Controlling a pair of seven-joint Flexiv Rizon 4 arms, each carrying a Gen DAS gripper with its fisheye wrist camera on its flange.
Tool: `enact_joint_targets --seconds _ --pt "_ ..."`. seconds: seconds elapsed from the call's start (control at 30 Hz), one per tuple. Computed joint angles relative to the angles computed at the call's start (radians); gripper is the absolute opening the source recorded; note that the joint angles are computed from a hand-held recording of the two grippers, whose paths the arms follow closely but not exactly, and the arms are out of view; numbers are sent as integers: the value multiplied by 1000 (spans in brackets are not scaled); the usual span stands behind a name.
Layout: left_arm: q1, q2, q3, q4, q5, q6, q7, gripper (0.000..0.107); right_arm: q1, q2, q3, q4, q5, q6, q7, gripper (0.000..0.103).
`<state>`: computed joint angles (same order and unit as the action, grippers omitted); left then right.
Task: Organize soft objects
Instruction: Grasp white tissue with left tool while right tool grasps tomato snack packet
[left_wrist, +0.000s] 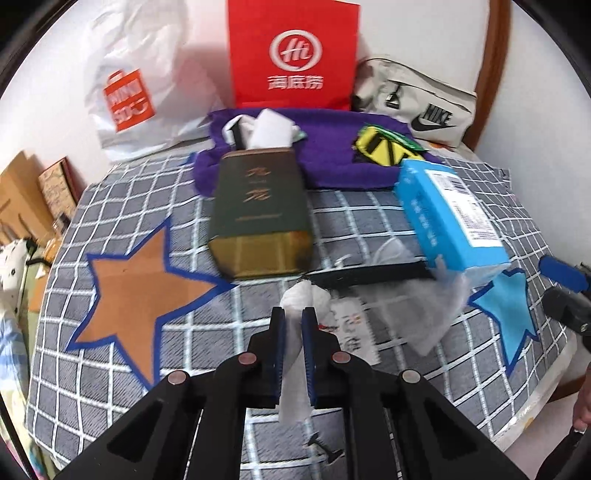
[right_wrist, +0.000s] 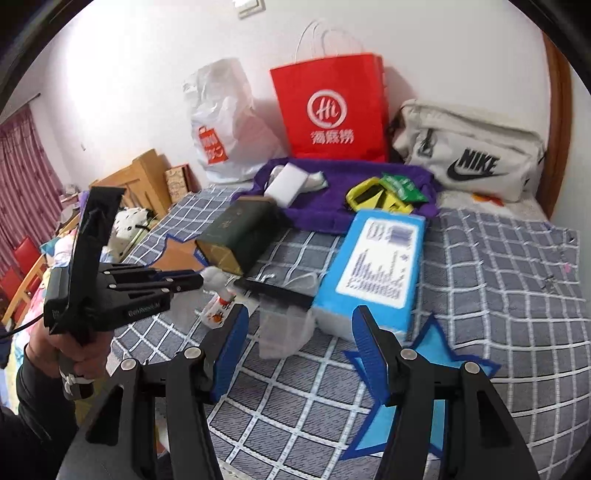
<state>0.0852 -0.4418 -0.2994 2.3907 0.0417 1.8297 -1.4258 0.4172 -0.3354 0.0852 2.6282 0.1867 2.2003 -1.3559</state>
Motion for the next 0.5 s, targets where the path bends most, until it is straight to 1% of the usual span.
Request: enact_joint_targets --seconds 0.07,0.27,0.37,0.4,0.5 --pt "36 -2 -14 16 6 12 -9 10 -23 -23 16 -10 -34 -11 16 58" --pt "132 -23 -49 41 44 37 -31 10 -57 -91 51 -50 -144 -41 50 59" --pt "156 -35 -42 42 53 48 -43 10 -50 -131 55 -91 -199 -70 47 64" --pt "165 -40 -38 41 57 54 -46 10 -49 -147 59 -109 -216 -85 54 67" --pt "206 -55 -45 37 73 58 -54 10 -37 -199 63 -165 -244 -114 79 69"
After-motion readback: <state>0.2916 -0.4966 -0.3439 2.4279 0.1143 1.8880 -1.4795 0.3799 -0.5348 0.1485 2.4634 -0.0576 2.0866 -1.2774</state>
